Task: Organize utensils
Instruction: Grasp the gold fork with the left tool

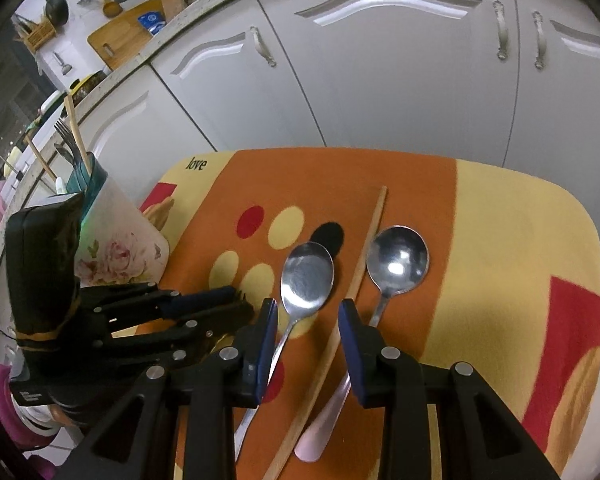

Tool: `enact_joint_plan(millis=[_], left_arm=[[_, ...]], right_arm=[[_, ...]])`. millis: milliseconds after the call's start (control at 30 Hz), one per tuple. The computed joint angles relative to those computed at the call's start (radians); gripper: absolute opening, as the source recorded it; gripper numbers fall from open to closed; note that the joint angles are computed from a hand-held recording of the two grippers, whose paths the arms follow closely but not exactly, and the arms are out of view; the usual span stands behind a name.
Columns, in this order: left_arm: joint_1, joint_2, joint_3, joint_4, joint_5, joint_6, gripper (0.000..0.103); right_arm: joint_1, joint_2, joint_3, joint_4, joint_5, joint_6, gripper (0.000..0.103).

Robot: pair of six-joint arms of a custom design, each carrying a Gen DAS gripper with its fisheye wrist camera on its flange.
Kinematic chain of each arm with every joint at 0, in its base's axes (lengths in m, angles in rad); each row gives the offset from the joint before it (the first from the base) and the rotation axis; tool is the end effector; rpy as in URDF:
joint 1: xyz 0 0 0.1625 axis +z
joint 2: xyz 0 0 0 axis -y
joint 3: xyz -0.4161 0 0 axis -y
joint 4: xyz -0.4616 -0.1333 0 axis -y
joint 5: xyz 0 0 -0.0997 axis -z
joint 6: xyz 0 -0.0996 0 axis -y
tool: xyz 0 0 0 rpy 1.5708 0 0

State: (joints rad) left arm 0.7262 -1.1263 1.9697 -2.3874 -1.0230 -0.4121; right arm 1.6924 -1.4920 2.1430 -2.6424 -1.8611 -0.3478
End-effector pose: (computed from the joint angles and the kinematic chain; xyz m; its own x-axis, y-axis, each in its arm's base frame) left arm -0.3131 -0.5257 0.1057 -0.8092 0.3275 -0.4878 0.4620 0.8676 -0.1840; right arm 0.1683 -0.5133 0.2512 -0.8697 -0.3090 0.3848 -0.4331 0.8518 -0.2948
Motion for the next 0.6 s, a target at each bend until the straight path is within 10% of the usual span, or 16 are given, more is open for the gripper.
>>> enact_joint_plan(millis=[600], left_arm=[[0.016, -0.079, 0.041, 0.028, -0.040, -0.069, 0.014]], right_arm=[[-0.006, 0.156, -0.119, 0.019, -0.032, -0.142, 0.031]])
